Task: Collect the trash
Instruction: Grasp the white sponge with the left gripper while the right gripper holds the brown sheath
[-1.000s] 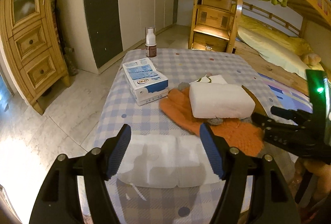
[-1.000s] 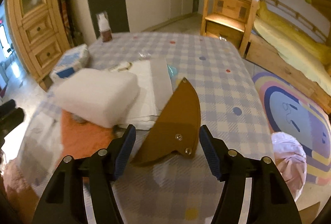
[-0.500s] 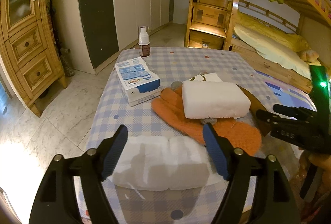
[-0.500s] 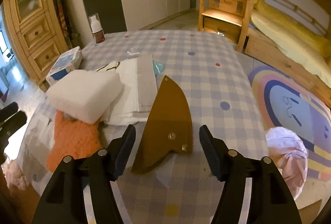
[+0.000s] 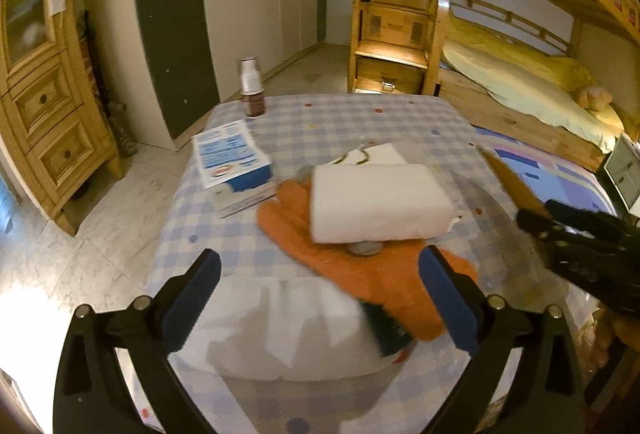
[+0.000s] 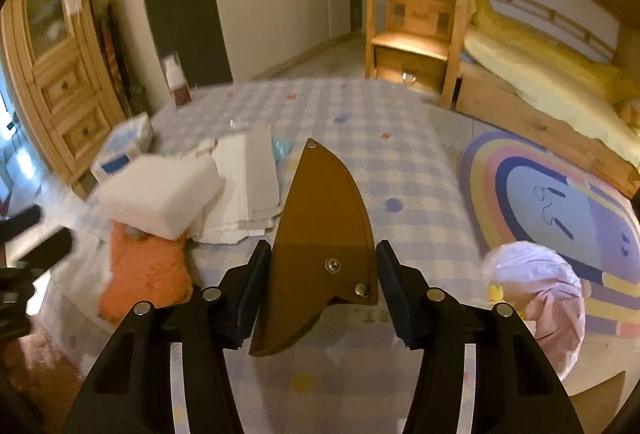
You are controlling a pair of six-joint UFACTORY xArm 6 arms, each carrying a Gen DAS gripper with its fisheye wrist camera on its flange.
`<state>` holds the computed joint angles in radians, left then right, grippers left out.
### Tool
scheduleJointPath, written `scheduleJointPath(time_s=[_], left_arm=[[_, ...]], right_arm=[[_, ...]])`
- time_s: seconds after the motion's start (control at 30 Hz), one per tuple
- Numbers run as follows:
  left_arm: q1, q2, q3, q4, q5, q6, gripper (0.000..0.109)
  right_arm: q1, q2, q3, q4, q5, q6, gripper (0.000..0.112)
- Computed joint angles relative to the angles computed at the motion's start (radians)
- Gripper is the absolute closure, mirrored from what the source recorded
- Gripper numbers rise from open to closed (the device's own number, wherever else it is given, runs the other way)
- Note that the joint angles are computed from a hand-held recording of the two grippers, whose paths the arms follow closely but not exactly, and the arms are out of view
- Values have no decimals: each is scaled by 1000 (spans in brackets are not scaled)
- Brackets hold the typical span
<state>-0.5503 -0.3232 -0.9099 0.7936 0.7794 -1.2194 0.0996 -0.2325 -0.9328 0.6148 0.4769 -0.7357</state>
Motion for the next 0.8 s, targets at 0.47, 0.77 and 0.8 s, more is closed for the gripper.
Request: scheduleJointPath(time_s=[0.47,0.77,0.8], left_arm=[[115,46,28,-68,-207,131,42],[166,92,51,-200,-404,335,85],[167,94,50,-215,-412,350,89]], right_arm=[[-59,-35,-3,127,85,-127,58],[-58,-52,7,129,99,-144,58],[-58,-54,9,128,97,-142,58]])
